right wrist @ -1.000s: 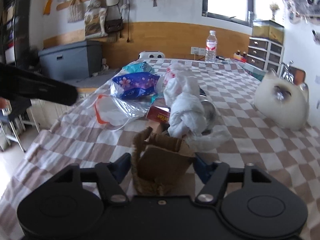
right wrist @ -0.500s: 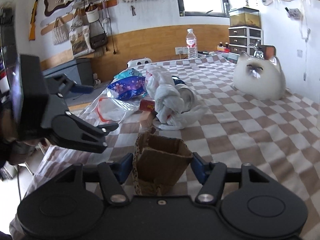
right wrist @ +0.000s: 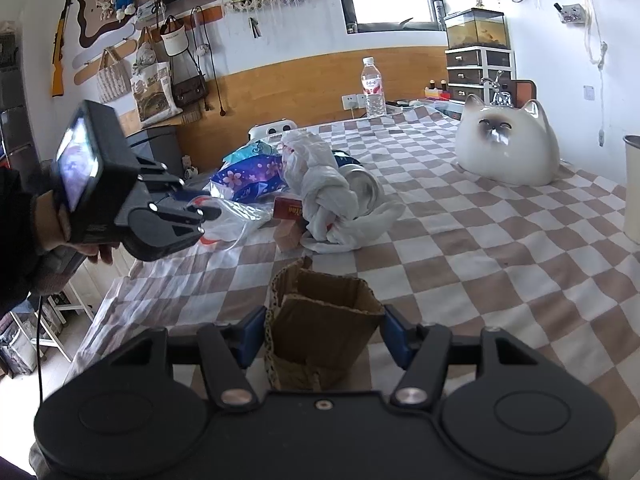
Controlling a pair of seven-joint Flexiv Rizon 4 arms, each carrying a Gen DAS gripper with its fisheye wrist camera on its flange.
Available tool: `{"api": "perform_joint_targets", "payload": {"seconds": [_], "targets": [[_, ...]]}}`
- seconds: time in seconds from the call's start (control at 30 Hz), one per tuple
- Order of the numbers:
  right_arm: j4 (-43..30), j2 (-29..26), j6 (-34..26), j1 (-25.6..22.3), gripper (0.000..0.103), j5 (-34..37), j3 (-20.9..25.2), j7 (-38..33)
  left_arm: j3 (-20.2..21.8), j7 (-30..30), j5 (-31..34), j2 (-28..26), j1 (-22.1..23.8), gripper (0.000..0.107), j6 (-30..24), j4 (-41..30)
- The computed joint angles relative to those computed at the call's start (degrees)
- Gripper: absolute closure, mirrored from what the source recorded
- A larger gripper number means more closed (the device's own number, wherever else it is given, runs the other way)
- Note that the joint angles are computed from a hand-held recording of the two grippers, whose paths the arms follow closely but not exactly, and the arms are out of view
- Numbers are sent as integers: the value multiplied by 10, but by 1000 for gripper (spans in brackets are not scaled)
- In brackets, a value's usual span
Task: Collect trash
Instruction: 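Grasp the clear plastic bag with the left tool while the right tool holds cardboard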
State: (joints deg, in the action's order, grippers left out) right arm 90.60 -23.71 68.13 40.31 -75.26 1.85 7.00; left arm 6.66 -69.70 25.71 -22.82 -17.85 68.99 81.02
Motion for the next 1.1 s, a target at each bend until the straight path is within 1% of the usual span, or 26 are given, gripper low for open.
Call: {"api": "perform_joint_targets", "payload": {"seconds": [0.07, 0.13, 0.17, 0.23, 0.3, 0.47, 0.67, 0.87, 0.97, 1.1], "targets": [[0, 0, -5, 1, 41, 6, 2, 0, 0, -9, -7, 2, 1, 88, -10, 1], [-2, 0, -13, 4, 41, 10, 2, 2, -7, -21, -28, 8, 9, 96, -9, 9], [-4, -2, -18, 6, 41, 14, 3, 0, -14, -22, -43, 12, 15, 98, -7, 15], [-8, -3, -30, 11, 41, 19, 4, -5, -32, -21, -89, 24, 34, 98, -1, 39], [-13, -5, -34, 13, 41, 24, 4, -6, -30, -42, -102, 34, 34, 99, 6, 53], [-34, -16, -55, 28, 42, 38, 0, -14, -69, -45, -216, 76, 72, 100, 57, 133], [-50, -20, -78, 47, 42, 31, -3, -12, -90, -24, -304, 135, 91, 102, 102, 218], [-71, -25, -109, 68, 42, 20, -4, -6, -88, -22, -359, 190, 91, 102, 131, 288], [-94, -36, -126, 81, 42, 16, -6, -11, -82, -33, -365, 217, 89, 102, 153, 322], [-127, -54, -145, 101, 42, 22, -11, -29, -76, -13, -404, 251, 84, 102, 174, 364]]}}
